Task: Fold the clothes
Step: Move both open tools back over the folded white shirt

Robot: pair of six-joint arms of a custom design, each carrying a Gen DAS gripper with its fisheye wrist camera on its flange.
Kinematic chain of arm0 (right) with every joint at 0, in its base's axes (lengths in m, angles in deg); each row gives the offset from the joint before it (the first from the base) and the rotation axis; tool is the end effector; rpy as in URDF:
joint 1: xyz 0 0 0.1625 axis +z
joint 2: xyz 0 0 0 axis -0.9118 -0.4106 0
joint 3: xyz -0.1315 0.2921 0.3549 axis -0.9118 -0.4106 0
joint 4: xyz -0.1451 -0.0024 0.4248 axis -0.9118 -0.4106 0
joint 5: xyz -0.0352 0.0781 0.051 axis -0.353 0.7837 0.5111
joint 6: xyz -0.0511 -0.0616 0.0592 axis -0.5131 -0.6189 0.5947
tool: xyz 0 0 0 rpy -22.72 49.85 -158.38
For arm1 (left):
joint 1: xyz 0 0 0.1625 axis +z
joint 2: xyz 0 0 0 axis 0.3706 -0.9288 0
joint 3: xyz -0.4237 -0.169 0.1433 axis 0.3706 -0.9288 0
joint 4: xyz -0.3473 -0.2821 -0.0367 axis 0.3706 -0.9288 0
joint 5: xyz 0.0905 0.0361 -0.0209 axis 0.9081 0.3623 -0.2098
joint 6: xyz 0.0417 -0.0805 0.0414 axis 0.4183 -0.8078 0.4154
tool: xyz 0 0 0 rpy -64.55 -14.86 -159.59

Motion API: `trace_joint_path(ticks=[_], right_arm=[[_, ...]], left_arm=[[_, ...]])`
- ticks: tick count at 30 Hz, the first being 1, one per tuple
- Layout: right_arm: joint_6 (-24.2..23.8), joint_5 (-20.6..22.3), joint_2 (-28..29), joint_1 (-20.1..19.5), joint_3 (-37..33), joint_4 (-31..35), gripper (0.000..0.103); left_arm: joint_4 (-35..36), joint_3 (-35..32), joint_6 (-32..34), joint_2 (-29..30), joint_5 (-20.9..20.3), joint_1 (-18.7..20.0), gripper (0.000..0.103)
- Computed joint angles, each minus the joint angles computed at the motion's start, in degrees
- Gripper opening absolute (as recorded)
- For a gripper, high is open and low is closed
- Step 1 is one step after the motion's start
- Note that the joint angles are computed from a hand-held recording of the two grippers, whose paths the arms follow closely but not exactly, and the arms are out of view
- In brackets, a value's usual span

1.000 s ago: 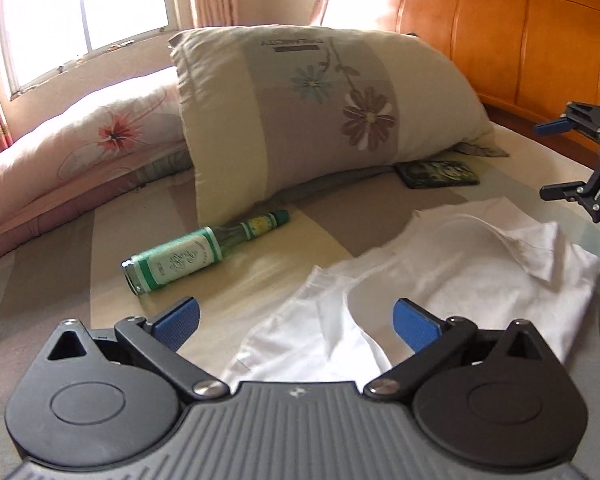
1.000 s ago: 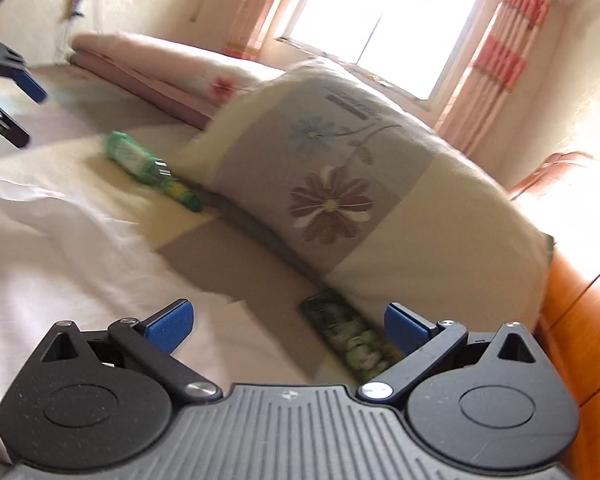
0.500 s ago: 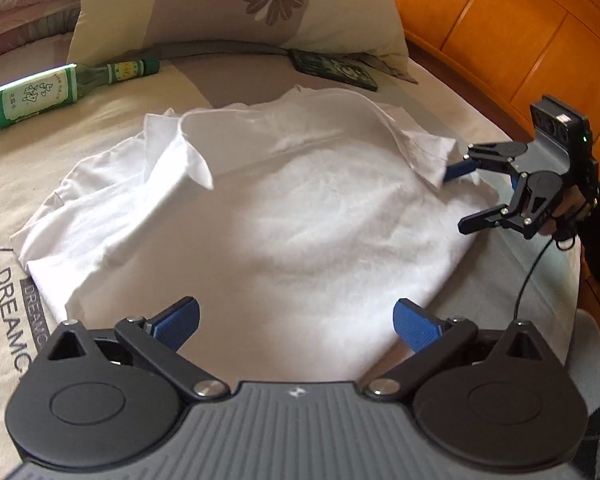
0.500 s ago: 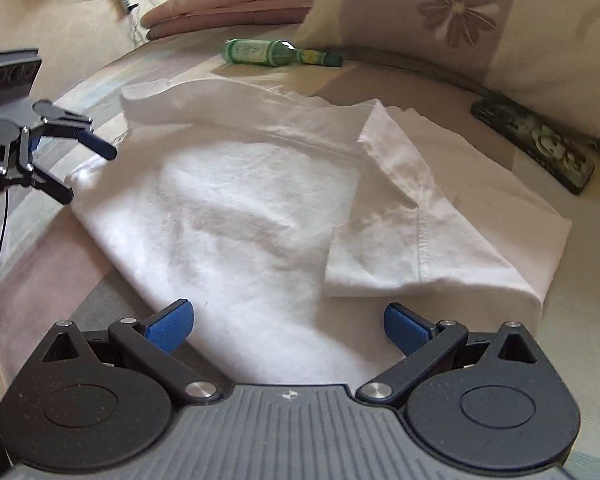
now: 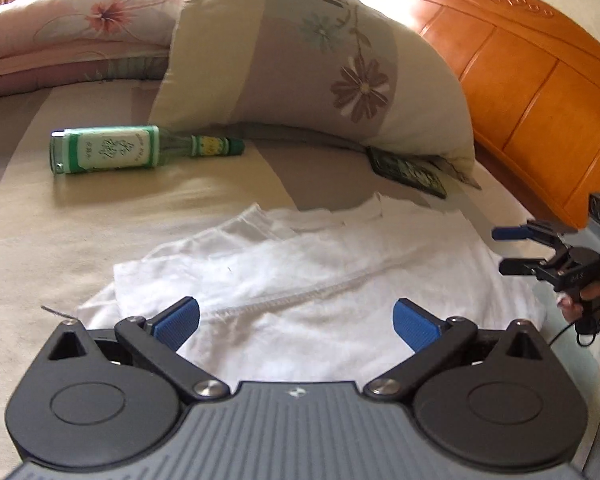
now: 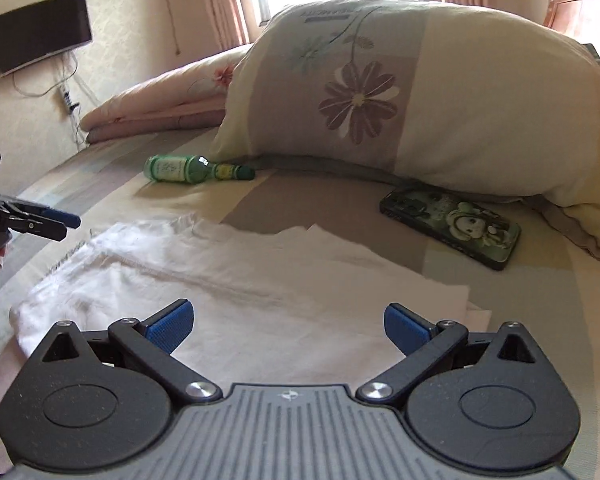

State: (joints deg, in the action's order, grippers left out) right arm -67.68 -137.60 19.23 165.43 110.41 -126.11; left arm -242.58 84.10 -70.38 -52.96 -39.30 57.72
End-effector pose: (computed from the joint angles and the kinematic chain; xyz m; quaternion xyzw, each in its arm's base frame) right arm 0.2666 -0.8107 0.0342 0.4486 -0.8616 0.2131 0.1045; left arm 0.0561 -0.6626 0.3641 0.1324 0.8997 -0.3504 0.2242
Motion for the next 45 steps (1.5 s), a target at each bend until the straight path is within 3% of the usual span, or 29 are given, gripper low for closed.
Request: trace_joint_path(ticks=[2, 6, 8, 10, 13, 16, 20, 22, 24, 27, 30, 32, 34, 38, 42, 45], right_arm=[[-1.29, -2.56, -0.11, 0.26, 1.81, -1.78, 0.103], [-1.35, -3.6, -3.28, -1.01, 9.61, -9.73, 0.103], [1.56, -6.29, -4.84, -1.82, 12.62, -9.86, 0.103], [-0.03, -5.61, -6.58, -3.1, 17.27, -13.64, 0.103], [-0.41, -6.58, -8.79, -3.18, 21.78, -16.12, 0.103], [0.48, -9.08, -9.71, -2.02, 22.2, -14.25, 0.103], [2.23, -4.73, -8.91, -1.32, 21.15, -15.52, 0.103], [2.93, -3.84, -7.15, -0.66, 19.59, -16.88, 0.103], [4.42, -5.99, -5.22, 0.02, 17.93, -17.76, 0.103], [5.28, -10.78, -4.37, 0.26, 17.36, -16.79, 0.103], [5.43, -12.07, -5.12, 0.05, 19.0, -18.64, 0.103], [7.28, -12.23, -5.57, 0.48, 19.17, -18.6, 0.103], [8.18, -12.07, -4.56, 1.53, 18.18, -19.8, 0.103], [7.4, -12.41, -0.89, 3.66, 15.3, -21.43, 0.103], [5.36, -16.37, 2.57, 4.92, 13.83, -23.47, 0.103], [4.17, -15.95, 0.36, 3.71, 17.65, -25.08, 0.103]], left_arm=[[0.51, 2.31, 2.26, -0.89, 0.84, -1.07, 0.102], [-2.62, 8.67, 7.67, -2.94, 4.45, -3.02, 0.102], [-2.51, 10.89, 6.56, -3.92, 5.76, -2.93, 0.102], [-0.73, 12.55, 1.92, -5.28, 5.1, -1.83, 0.102], [-4.27, 15.63, 1.53, -7.14, 5.12, -1.55, 0.102], [-1.9, 15.75, -0.72, -8.6, 8.17, -3.47, 0.102], [-2.24, 14.86, 0.87, -8.31, 5.72, -4.67, 0.102], [-0.04, 13.84, -1.22, -6.81, 7.8, -4.95, 0.102], [4.3, 13.44, -6.67, -6.37, 10.62, -4.82, 0.102], [3.97, 16.89, -9.46, -9.44, 10.25, -4.79, 0.102], [7.91, 18.52, -13.06, -13.18, 12.09, -6.56, 0.102], [8.22, 18.52, -11.93, -14.08, 12.48, -7.38, 0.102], [6.69, 17.62, -10.89, -13.18, 12.73, -7.87, 0.102], [0.94, 14.49, -8.32, -7.66, 9.27, -7.33, 0.102], [-2.85, 14.12, -7.9, -2.97, 15.07, -7.44, 0.102], [-4.27, 14.48, -8.41, -1.02, 18.78, -7.08, 0.102]])
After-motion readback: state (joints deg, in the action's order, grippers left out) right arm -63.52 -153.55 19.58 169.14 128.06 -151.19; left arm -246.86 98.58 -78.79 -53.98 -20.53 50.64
